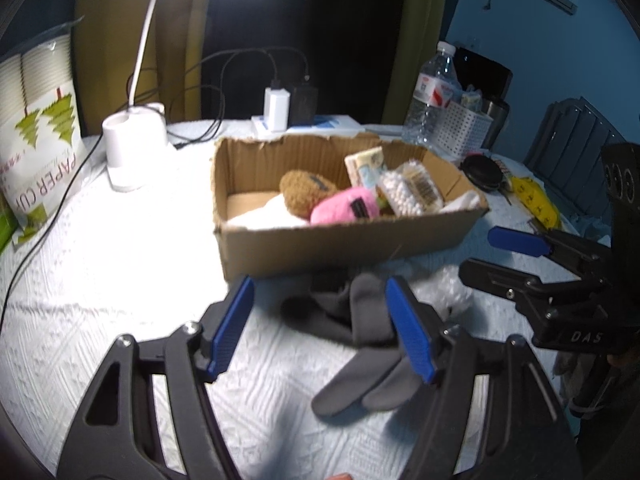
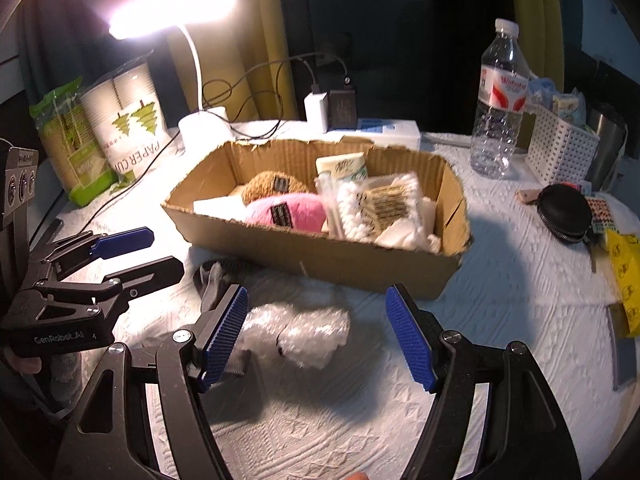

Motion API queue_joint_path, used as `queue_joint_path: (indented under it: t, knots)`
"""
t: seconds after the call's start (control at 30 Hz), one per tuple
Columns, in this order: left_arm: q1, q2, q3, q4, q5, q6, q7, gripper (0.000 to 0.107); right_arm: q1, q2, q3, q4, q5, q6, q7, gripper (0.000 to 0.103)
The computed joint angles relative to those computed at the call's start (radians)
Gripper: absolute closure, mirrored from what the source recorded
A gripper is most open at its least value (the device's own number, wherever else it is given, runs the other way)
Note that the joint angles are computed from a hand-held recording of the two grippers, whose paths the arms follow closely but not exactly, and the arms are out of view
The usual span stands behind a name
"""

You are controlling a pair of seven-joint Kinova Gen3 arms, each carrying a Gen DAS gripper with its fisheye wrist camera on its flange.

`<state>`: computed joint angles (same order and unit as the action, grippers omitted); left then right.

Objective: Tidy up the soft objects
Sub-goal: 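Grasp the grey gloves with the left gripper while the right grasps the bubble wrap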

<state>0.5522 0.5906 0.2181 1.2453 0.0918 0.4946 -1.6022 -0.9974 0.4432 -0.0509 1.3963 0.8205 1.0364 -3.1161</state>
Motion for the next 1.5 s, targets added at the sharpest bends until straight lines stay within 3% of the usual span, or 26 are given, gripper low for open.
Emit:
queue_joint_path:
  t: [0.13, 0.2, 0.47, 0.53, 0.57, 0.7, 0.97, 1.03, 1.1, 1.2, 1.3, 1.5]
  knots:
    - [-0.009, -0.001, 0.012, 0.023, 0.008, 0.005, -0.013, 0.035, 0.011, 0.012, -0.004, 0.010, -0.019, -0.029, -0.003, 0.028]
    - [-0.014, 0.003, 0.022, 0.027, 0.014, 0.012, -0.027, 0.026, 0.016, 0.015, -0.003, 0.018, -0.029, -0.047, -0.006, 0.028]
    - [0.035, 0.044, -0.015, -0.026, -0.013, 0.085, -0.005, 0.026, 0.056, 0.009, 0.007, 0.086, -0.072, -0.191, -0.028, 0.028]
    - [0.047, 0.055, -0.021, -0.046, -0.024, 0.100, 0.000, 0.026, 0.065, 0.005, 0.009, 0.102, -0.089, -0.220, -0.027, 0.032]
    - [0.052, 0.061, -0.022, -0.057, -0.029, 0.108, 0.000, 0.026, 0.070, -0.001, 0.011, 0.117, -0.093, -0.245, -0.031, 0.044]
    - [0.080, 0.092, -0.034, -0.114, -0.056, 0.154, 0.003, 0.026, 0.050, -0.019, 0.032, 0.146, -0.062, -0.263, -0.061, 0.057]
    - [0.134, 0.137, -0.063, -0.197, -0.103, 0.202, 0.023, 0.027, 0.034, -0.063, 0.021, 0.196, 0.019, -0.231, -0.129, 0.060]
    - [0.131, 0.140, -0.052, -0.199, -0.104, 0.198, 0.005, 0.035, 0.035, -0.070, 0.012, 0.203, 0.033, -0.218, -0.146, 0.060]
    - [0.112, 0.141, -0.020, -0.197, -0.084, 0.199, -0.038, 0.057, 0.034, -0.079, 0.001, 0.214, 0.044, -0.203, -0.164, 0.060]
    - [0.117, 0.135, -0.016, -0.189, -0.072, 0.190, -0.070, 0.073, 0.033, -0.090, -0.015, 0.222, 0.060, -0.174, -0.185, 0.060]
    - [0.111, 0.110, -0.017, -0.146, -0.044, 0.139, -0.057, 0.084, 0.026, -0.098, -0.031, 0.218, 0.078, -0.137, -0.199, 0.060]
    - [0.082, 0.046, 0.007, -0.056, -0.017, 0.031, -0.062, 0.094, 0.011, -0.108, -0.058, 0.185, 0.112, -0.057, -0.199, 0.060]
